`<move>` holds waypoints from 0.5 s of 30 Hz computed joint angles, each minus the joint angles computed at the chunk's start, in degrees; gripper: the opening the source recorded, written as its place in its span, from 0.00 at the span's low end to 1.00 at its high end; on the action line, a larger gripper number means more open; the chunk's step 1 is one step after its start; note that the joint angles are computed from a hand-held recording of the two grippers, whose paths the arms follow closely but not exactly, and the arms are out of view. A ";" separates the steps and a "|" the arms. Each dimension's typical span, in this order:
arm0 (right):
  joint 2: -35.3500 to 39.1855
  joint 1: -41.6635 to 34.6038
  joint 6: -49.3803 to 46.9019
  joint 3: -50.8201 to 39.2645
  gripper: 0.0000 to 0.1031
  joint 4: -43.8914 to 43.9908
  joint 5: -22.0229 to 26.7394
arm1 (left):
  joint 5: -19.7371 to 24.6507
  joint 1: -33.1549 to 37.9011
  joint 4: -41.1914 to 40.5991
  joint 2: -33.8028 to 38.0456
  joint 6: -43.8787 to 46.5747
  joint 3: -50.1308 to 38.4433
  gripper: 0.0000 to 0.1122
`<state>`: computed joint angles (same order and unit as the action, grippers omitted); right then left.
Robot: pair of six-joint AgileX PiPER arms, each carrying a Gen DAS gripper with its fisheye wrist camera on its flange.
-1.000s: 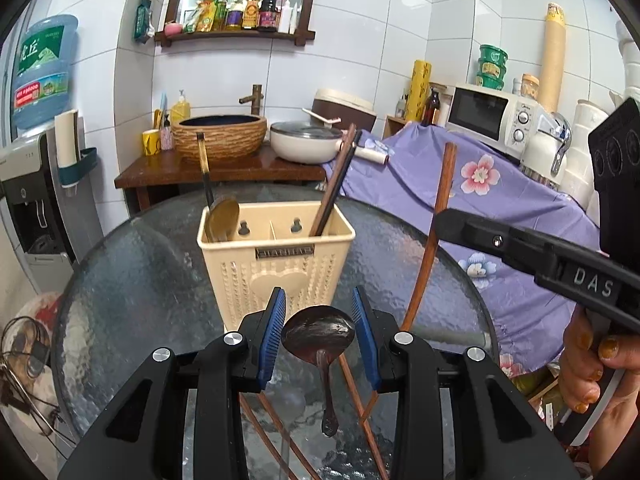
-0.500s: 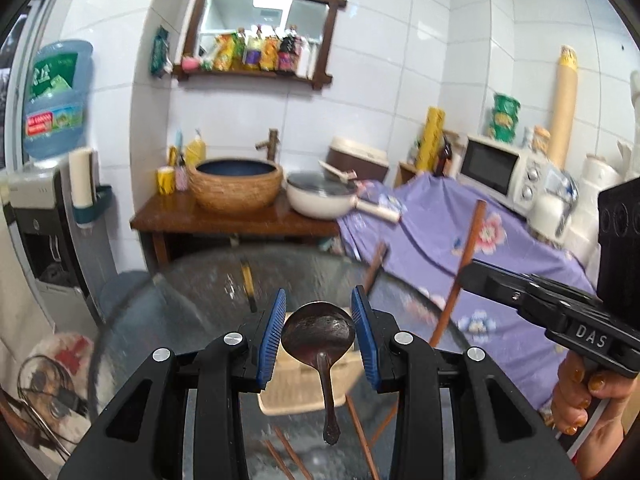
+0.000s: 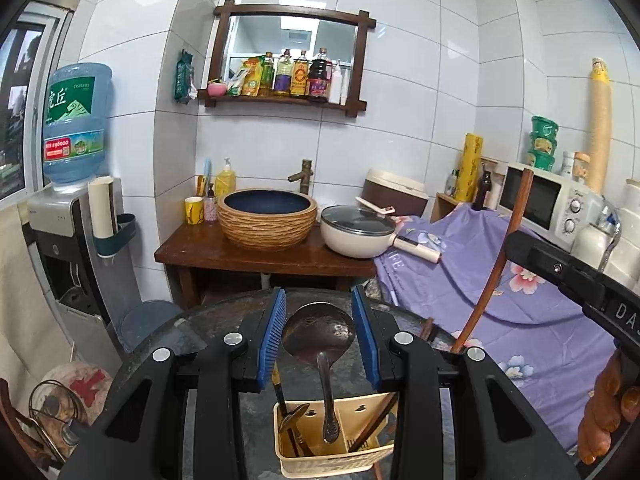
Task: Organize utensils
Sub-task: 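Lower spoon and chopstick into the holder and open both tools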
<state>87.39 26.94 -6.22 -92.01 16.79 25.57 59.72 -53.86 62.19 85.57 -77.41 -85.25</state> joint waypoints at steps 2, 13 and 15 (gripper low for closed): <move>1.04 0.84 2.46 1.89 0.07 -3.39 -2.60 | -1.39 0.70 0.98 0.14 -2.34 2.41 0.30; 3.29 1.39 -1.45 13.15 0.07 1.70 -11.22 | -6.27 0.63 5.93 0.10 -15.46 14.29 0.30; 3.82 1.24 -3.42 14.16 0.07 4.08 -11.73 | -7.06 0.79 5.93 0.40 -16.39 15.40 0.30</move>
<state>91.20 28.18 -9.64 -77.84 20.87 13.84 52.66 -53.07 68.12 85.97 -93.80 -69.85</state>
